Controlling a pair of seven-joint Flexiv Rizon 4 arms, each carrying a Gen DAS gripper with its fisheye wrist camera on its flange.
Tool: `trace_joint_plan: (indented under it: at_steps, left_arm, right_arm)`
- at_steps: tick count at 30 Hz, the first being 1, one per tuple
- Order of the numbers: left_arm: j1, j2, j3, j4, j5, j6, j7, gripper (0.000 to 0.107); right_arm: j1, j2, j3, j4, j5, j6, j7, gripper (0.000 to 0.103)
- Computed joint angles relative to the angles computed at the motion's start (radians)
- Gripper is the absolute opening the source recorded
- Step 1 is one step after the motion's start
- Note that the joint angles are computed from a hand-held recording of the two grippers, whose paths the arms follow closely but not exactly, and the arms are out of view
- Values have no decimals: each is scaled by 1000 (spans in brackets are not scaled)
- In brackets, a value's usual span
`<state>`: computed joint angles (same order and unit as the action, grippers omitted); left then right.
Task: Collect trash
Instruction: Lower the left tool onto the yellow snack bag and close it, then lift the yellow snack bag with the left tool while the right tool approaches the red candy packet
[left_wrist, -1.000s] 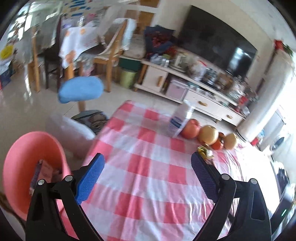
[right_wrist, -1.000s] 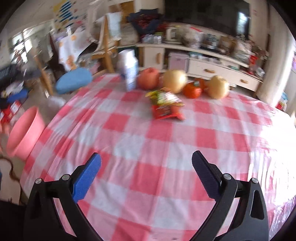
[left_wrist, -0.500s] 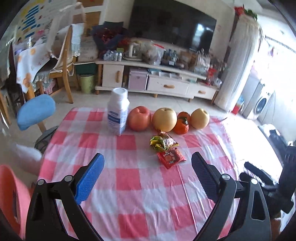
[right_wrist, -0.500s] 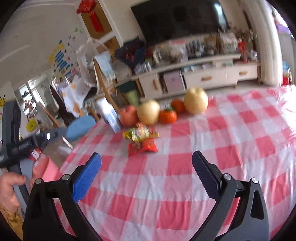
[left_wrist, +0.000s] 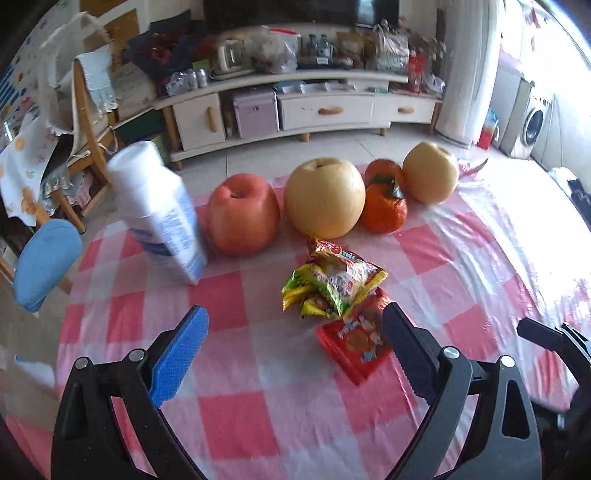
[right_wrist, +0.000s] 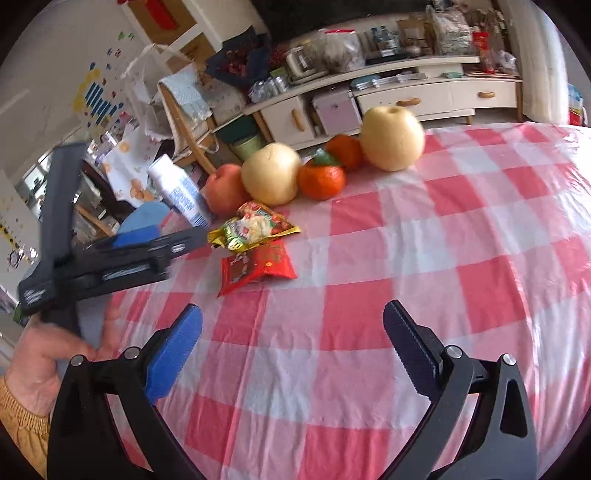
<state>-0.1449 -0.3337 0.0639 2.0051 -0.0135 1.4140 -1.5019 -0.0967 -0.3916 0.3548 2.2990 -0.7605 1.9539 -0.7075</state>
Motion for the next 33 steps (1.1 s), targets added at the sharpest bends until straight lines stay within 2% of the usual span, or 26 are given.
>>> trace_joint_plan:
  at_steps: [3, 4, 7, 9, 13, 14, 17, 19, 23, 25, 33]
  left_arm:
    - [-9, -47, 6, -46, 13, -9, 5, 94]
    - [-3, -63, -4, -60, 8, -8, 15, 94]
    - [9, -93, -24, -84, -15, 18, 36, 94]
    - [27, -109, -51, -94, -47, 25, 57, 94]
    - [21, -151, -60, -130, -74, 22, 77, 94]
    - [23, -161, -66, -138, -83, 22, 82, 93]
    - [30, -179, -82, -154, -106, 2, 106, 74]
    - [53, -184, -114, -149, -128, 2, 139, 67]
    - [77, -190, -153, -132, -168, 33, 185, 62]
    - [105, -184, -187, -114, -203, 34, 207, 50]
    - [252, -147, -364, -17, -390, 58, 324, 42]
  right_arm:
    - [84, 2, -48, -11, 49, -22, -59, 99]
    - [86, -2, -43, -18, 53, -30, -70, 99]
    - [31, -42, 22, -52, 23, -58, -80, 98]
    - [28, -57, 34, -67, 31, -79, -101, 97]
    - [-7, -93, 88, -98, 48, -118, -145, 85]
    - [-22, -106, 108, -110, 49, -135, -155, 85]
    - [-42, -133, 146, -135, 67, -162, -189, 84]
    - [-63, -154, 183, -152, 79, -179, -211, 84]
    - [-104, -189, 255, -183, 105, -211, -258, 84]
    - [-107, -193, 272, -192, 122, -225, -281, 84]
    - [-11, -177, 219, -215, 202, -253, -370, 80]
